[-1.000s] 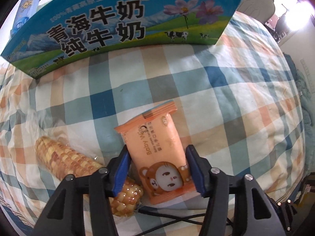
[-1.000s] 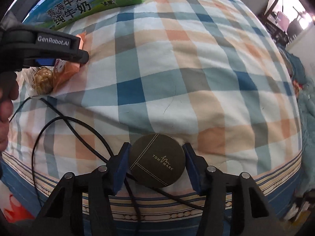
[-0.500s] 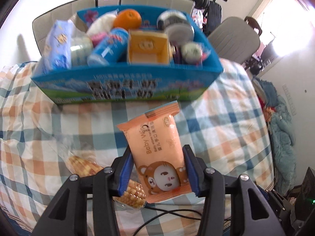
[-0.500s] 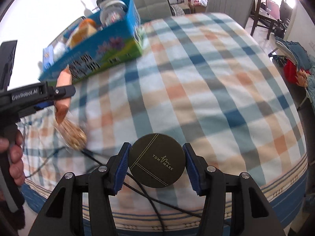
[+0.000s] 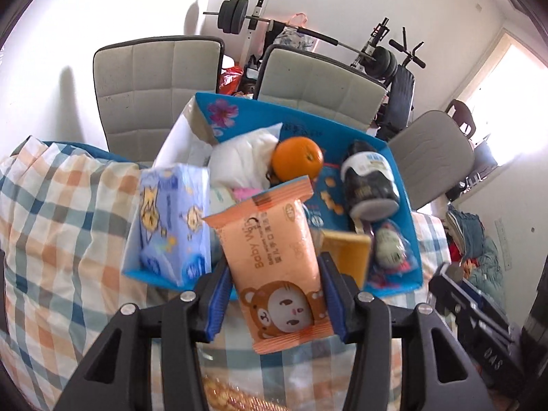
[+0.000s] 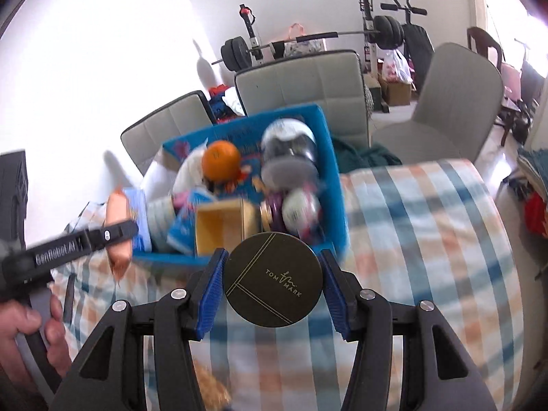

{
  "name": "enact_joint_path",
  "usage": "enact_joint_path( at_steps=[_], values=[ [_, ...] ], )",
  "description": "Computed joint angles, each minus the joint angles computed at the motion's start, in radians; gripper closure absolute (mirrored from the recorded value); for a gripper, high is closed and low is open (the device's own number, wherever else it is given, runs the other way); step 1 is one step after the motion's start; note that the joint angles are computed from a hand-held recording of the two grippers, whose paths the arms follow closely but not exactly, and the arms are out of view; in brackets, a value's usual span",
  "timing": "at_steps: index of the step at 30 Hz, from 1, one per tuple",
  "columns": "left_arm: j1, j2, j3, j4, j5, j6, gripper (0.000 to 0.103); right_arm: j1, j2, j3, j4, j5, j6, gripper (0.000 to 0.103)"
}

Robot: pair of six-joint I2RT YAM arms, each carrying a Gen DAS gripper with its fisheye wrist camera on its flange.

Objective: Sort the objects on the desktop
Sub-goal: 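Drop the biscuit packet and black coaster into the cardboard box with both grippers, then grasp the bagged corn cob with both grippers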

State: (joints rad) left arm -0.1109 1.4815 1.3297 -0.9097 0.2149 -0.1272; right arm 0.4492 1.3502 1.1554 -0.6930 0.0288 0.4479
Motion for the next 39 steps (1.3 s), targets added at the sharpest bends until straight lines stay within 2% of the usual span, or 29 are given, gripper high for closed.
enact_joint_path(
  at_steps=[6,9,14,17,21,24,28,31,35,39],
  values=[
    [-0.007,0.096,-0.015,0.062,-0.026,0.009,0.054,-0.04,0.286,0.199,-0.006,0.008,-0.064,0.048],
    [0.004,0.106,-0.04,0.079,-0.018,0.006,0.056,-0.045,0.334,0.223,-0.013,0.01,-0.081,0.048],
    [0.009,0.105,-0.056,0.091,-0.012,0.008,0.055,-0.045,0.331,0.201,0.013,0.02,-0.089,0.047],
    [0.016,0.1,-0.038,0.07,0.0,-0.004,0.038,-0.068,0.333,0.209,0.003,-0.02,-0.08,0.045],
    [0.053,0.043,-0.022,0.022,0.042,-0.003,0.029,-0.075,0.288,0.195,-0.006,-0.023,-0.08,0.041],
    [0.111,-0.059,-0.059,-0.022,0.077,0.023,0.014,-0.066,0.194,0.141,0.0,-0.058,-0.077,0.037],
    [0.213,-0.218,-0.181,-0.115,0.094,0.111,0.009,0.029,0.053,0.013,-0.015,-0.108,-0.101,0.031],
    [0.304,-0.3,-0.311,-0.165,0.09,0.16,0.008,0.174,0.029,-0.087,-0.028,-0.124,-0.119,0.031],
    [0.416,-0.291,-0.474,-0.155,0.159,0.121,0.008,0.398,0.102,-0.207,0.06,-0.093,-0.101,0.031],
    [0.344,-0.234,-0.562,-0.065,0.131,0.055,0.008,0.527,0.234,-0.218,0.121,-0.055,-0.087,0.031]
  ],
)
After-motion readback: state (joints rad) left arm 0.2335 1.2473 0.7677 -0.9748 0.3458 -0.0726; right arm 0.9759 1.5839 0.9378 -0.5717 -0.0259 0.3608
